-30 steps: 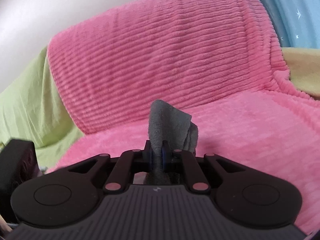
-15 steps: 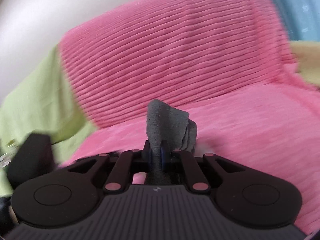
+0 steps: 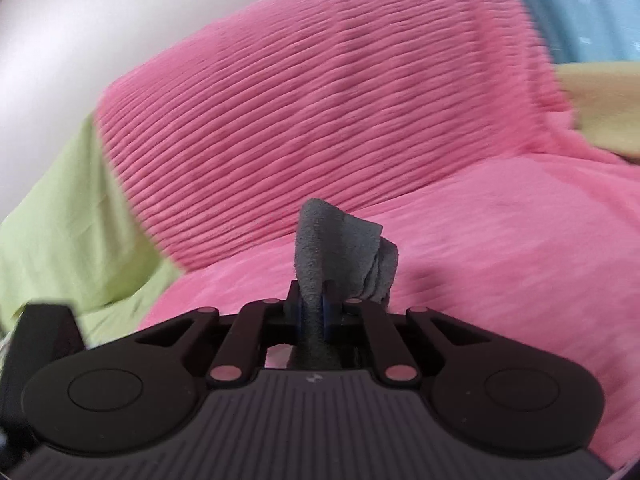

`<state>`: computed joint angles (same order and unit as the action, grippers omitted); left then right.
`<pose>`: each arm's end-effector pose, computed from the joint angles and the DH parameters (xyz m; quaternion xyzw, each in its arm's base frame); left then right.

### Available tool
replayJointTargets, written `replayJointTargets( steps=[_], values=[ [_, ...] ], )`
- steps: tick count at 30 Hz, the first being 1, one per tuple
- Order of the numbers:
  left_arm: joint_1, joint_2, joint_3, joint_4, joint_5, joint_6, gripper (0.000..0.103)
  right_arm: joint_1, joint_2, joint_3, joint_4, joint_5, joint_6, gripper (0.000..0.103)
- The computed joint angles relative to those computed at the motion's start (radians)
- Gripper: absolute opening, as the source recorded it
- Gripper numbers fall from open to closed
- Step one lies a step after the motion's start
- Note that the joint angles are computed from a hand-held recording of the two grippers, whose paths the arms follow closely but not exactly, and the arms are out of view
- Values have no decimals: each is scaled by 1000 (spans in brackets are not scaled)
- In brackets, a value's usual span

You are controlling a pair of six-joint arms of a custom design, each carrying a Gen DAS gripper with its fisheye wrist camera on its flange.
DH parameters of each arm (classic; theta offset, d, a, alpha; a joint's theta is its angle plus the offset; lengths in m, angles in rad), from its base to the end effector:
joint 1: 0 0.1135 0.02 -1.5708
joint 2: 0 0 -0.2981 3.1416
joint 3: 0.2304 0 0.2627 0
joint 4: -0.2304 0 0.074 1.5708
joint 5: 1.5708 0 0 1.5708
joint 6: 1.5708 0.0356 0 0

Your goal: Clean container

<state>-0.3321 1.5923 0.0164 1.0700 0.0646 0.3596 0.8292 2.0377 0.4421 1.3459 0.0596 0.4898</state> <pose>0.1703 -0.0612 0.1024 0.3073 0.8046 -0.0208 0.5077 0.2136 0.2301 0.0955 -0.1153 0.7811 0.3572 0.4991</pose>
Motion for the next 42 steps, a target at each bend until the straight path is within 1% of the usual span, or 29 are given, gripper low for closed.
replayJointTargets(
  steps=[2,5,6,8,11,12,13,15,17,18,20,21,23,24,25,27,29,30,31,33,36,37,38,41,42],
  values=[
    [-3,5,-1,8,-3,2,85,24,-13,-2,-20,11,-11,8],
    [6,0,3,-5,6,0,85,44,-8,-19,9,-76,-37,8],
    [7,0,3,-6,7,0,85,43,-9,-15,3,-89,-53,7],
    [8,2,7,-8,5,2,85,35,-14,-3,-20,-63,-77,6],
    [30,-12,18,-36,36,-11,85,6,-6,8,-22,-6,-37,6],
    [45,-24,23,-55,58,-22,86,3,-3,8,-18,-8,-28,6],
    [75,-44,32,-88,103,-47,86,0,0,8,-13,-11,-19,6],
    [157,-81,54,-163,221,-119,86,5,-4,4,-13,-2,-28,6],
    [239,-90,81,-227,340,-192,86,7,-9,-11,-5,6,-40,6],
    [268,-82,99,-259,382,-219,86,4,-8,-12,-4,4,-36,6],
    [299,-66,115,-284,432,-254,86,-1,-7,-12,0,-2,-27,6],
    [301,-64,118,-284,435,-254,85,-2,-2,-9,2,-3,-18,6],
    [286,-68,114,-272,409,-237,85,-3,5,-4,7,-7,1,7],
    [261,-73,106,-255,365,-211,85,-2,-1,-9,3,-12,8,8],
    [222,-75,98,-230,298,-167,85,1,-10,-13,-4,-31,4,8],
    [140,-62,80,-166,156,-70,85,8,-23,-19,-12,-99,-16,8],
    [91,-47,60,-123,94,-32,85,20,-28,-21,-24,-118,-56,7],
    [71,-57,39,-110,76,-33,85,24,-31,-18,-34,-116,-79,7],
    [65,-62,30,-104,71,-35,85,20,-30,-9,-43,-105,-92,7],
    [64,-45,32,-88,69,-32,85,5,-20,7,-47,-53,-71,7],
    [57,-23,28,-59,59,-21,85,-12,-1,3,-17,-43,-10,7],
    [58,-25,22,-55,61,-19,85,-6,-4,-2,-16,-41,-9,8],
    [58,-28,17,-54,63,-19,85,2,-7,-7,-15,-49,-16,8],
    [68,-32,30,-71,72,-19,85,-2,15,-27,43,-139,24,7],
    [67,-32,29,-70,71,-20,85,-2,16,-23,42,-154,17,7]
  ],
)
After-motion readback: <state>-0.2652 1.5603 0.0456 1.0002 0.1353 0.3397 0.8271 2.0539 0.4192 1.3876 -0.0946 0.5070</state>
